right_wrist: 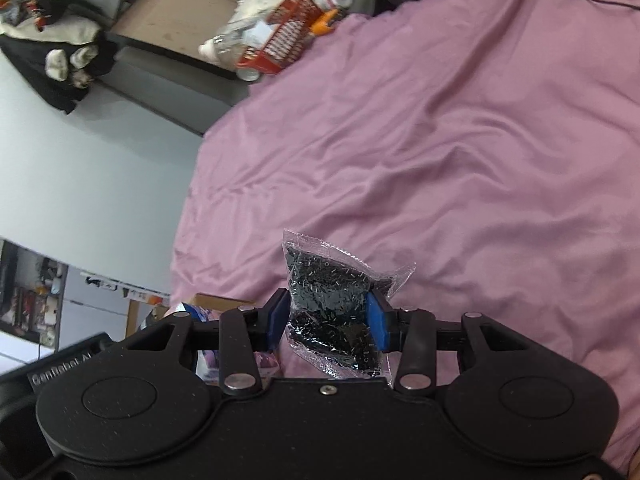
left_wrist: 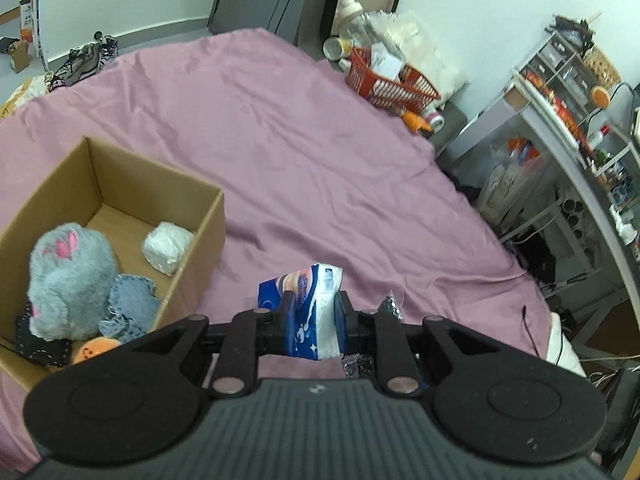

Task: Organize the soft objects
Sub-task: 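Carry the tissue pack in the left gripper over the box while the right carries the black bag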

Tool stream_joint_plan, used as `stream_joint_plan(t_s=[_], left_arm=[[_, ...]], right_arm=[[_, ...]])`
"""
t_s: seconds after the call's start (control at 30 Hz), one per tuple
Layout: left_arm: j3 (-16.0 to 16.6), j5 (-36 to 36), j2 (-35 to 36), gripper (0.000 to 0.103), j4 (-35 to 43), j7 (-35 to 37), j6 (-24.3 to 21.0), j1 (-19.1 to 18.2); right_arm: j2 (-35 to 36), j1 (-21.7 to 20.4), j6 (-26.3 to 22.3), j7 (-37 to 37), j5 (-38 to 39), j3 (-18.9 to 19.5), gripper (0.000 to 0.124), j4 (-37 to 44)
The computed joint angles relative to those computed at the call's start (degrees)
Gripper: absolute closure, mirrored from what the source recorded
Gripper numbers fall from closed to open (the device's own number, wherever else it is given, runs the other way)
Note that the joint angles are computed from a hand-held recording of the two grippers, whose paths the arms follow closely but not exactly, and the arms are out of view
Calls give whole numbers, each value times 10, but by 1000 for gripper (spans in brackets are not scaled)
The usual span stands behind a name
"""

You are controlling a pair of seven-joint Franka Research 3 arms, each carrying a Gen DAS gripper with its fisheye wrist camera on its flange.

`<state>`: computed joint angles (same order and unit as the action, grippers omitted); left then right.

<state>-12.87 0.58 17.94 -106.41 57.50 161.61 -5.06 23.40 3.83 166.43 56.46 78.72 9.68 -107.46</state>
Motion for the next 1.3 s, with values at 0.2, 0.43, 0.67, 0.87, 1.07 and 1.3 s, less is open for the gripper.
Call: stream_joint_plan(t_s=[0.2,0.43,0.67,0.87,1.07,1.3], left_arm=[[-2,-12,-33,84,-30,12,15,11],[-5,-48,-66,84,-58,53,34,29],[-4,-114,-97,84,-84,116,51,47],[6,-151,-102,84,-87,150,55,58],[8,-192,-94,84,-86,191,58,75],[-2,-238,-68,84,-66,238,52,107]], right_arm=[[-17,-2,2,-75,64,7,82,-3],[-34,25,2,-133,110,-3,82,-1],[-42,47,-3,-174,139,-11,82,8],[-40,64,1,-205,161,-12,82,19],[-30,80,11,-225,169,-11,82,35],[-9,91,17,-202,124,0,82,60]])
